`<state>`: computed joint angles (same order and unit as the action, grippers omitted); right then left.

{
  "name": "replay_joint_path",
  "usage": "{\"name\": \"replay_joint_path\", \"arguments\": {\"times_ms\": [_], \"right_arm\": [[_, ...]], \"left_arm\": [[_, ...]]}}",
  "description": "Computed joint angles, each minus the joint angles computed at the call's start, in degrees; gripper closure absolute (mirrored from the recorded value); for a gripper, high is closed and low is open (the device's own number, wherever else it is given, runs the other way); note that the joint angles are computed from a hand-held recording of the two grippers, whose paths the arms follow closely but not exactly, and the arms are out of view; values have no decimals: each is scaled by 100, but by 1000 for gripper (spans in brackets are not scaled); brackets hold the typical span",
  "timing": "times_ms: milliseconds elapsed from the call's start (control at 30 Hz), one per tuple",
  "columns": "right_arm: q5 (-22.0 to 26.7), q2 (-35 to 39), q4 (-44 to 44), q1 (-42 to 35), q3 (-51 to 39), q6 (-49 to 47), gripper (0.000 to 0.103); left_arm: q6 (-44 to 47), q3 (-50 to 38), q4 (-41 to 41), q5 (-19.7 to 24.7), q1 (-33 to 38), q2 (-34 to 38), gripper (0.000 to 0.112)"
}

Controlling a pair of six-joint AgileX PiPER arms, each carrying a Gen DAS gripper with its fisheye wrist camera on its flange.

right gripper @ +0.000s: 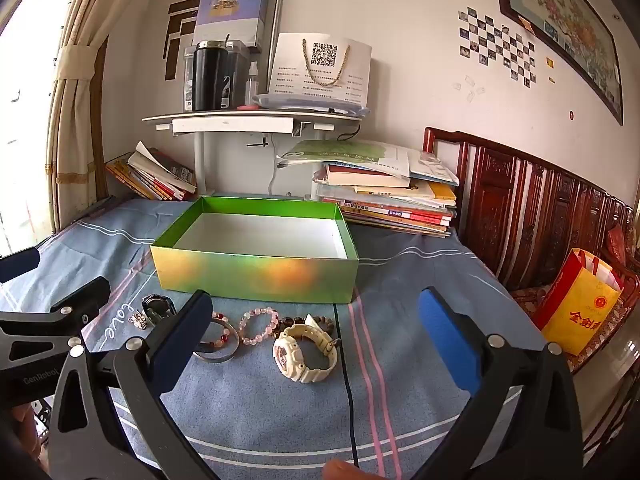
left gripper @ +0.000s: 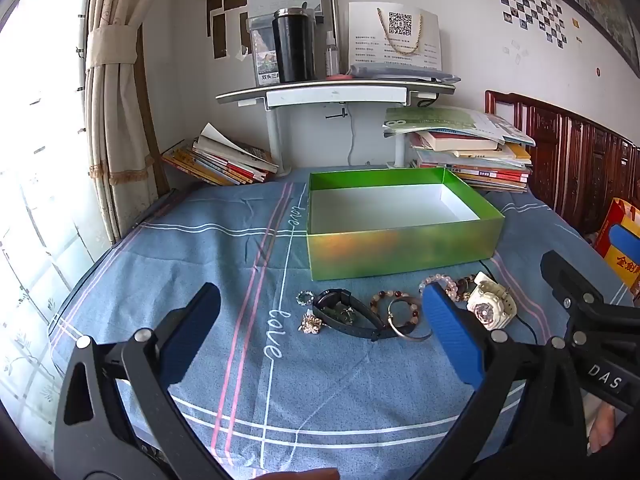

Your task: Organize jewelry

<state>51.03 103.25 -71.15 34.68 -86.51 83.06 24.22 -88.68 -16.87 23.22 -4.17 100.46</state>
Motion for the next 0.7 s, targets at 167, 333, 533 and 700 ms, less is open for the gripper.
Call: {"name": "replay_joint_path", "arguments": {"times_ms": [167, 333, 533, 700], "right_arm": [[25, 16, 22, 3, -25, -42, 3], [38, 18, 10, 7, -20, -11, 3], [12, 19, 26, -3, -18, -33, 3], [30, 13, 45, 11, -24, -52, 3]], "left_arm": [[8, -3, 15, 17, 3, -1, 13], [-37, -14, 68, 30, -3, 2, 13], [-63, -28, 100, 51, -8, 11, 13], [-74, -4, 108, 53, -3, -16, 13]]}}
